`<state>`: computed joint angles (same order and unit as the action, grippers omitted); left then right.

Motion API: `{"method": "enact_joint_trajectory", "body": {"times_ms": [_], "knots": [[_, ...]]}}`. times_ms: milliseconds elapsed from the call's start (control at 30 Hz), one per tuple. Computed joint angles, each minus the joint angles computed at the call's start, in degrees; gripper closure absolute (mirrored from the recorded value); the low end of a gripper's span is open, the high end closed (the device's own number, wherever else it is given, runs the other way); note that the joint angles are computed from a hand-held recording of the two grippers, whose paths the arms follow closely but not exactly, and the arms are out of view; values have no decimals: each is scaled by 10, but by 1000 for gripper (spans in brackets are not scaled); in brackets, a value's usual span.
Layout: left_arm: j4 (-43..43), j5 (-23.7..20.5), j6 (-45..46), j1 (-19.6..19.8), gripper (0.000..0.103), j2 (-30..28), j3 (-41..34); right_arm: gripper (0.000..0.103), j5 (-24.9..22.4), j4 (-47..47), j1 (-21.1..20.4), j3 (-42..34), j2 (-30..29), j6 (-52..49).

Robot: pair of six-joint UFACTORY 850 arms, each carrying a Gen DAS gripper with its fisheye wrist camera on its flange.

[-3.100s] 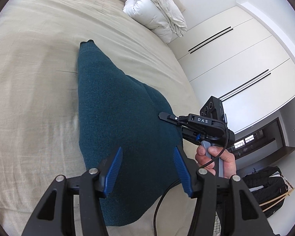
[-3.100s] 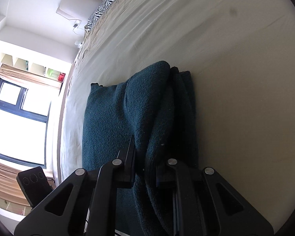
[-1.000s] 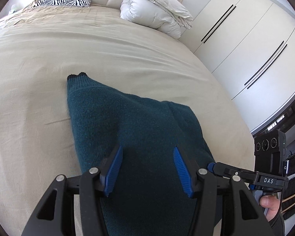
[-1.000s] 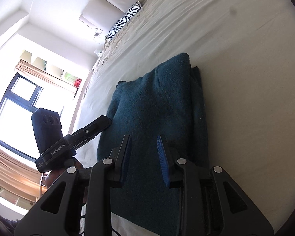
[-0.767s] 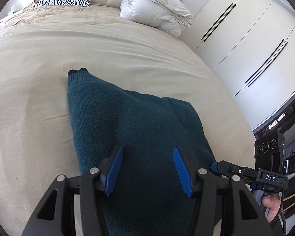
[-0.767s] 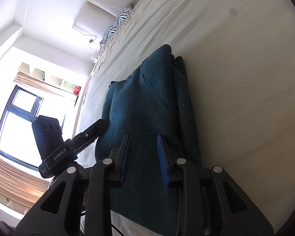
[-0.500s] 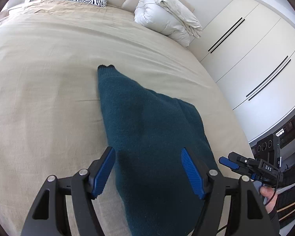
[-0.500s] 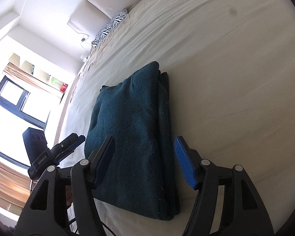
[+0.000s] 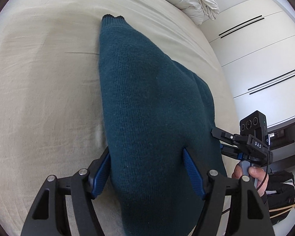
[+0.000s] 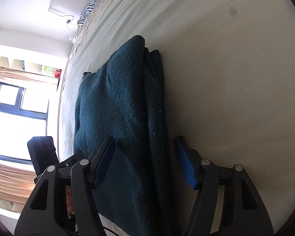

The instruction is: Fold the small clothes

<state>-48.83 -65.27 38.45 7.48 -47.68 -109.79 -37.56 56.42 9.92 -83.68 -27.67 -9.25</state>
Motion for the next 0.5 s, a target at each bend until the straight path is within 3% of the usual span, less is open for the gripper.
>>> {"method": "enact_joint_trajectory", "body": {"times_ms": [33, 100, 267, 500], "knots": [[5, 0, -3, -1, 39, -3, -5, 46, -5, -8, 0, -13, -9, 6], [14, 3, -6, -3, 43, -2, -7, 64, -12, -58, 9, -42, -28, 38], [40, 17, -6, -9, 52, 6, -5, 73, -11, -272, 50, -107, -50, 182], [69, 58, 0, -15, 62, 58, 33, 82, -55, -573, 124, -172, -52, 369]]}}
